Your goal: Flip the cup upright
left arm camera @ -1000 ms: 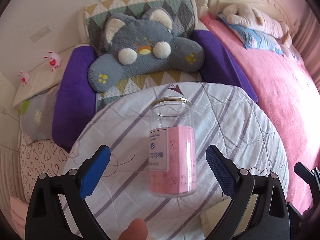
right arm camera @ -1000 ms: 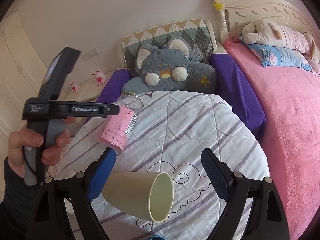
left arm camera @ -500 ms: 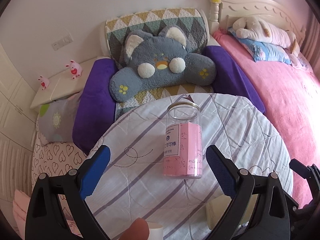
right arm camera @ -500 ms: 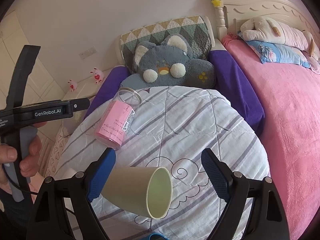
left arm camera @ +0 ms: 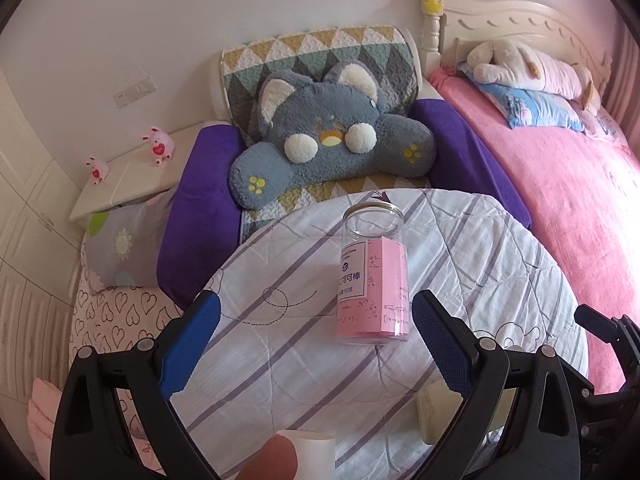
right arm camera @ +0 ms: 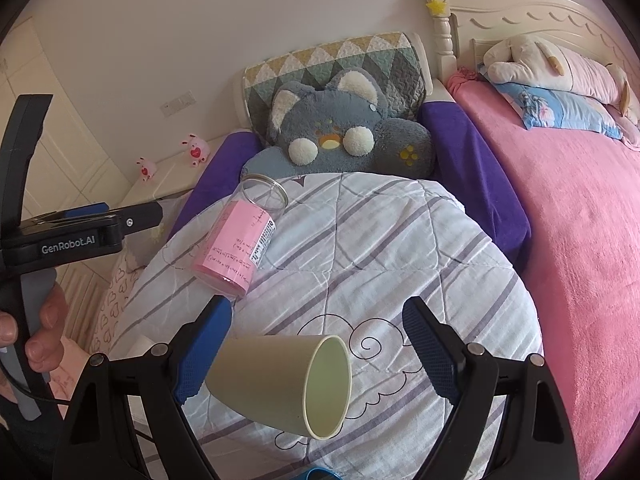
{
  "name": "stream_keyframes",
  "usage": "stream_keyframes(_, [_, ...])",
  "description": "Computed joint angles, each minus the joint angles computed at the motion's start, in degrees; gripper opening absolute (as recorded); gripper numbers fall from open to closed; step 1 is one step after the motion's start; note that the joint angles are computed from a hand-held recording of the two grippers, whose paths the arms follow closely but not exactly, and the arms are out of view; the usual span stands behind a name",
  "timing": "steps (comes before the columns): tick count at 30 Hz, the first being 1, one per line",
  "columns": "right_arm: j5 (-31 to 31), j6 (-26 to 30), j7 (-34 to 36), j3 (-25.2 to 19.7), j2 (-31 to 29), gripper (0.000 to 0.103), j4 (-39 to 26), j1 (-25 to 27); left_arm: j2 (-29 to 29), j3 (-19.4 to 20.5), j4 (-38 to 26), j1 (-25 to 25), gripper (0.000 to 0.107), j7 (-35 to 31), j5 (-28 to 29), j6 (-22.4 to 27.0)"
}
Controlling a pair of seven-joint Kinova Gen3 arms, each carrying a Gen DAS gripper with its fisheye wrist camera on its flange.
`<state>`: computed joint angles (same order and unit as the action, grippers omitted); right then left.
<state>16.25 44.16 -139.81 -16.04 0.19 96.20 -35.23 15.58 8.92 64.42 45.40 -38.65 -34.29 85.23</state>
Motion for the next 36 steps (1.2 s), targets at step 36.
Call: stream_keyframes(36, [2.36,6.72,3.63,1.24,8.44,0.088,-12.94,-5.40,-6.93,1.10,10.13,-5.58,0.098,3.34,1.72,-4.15])
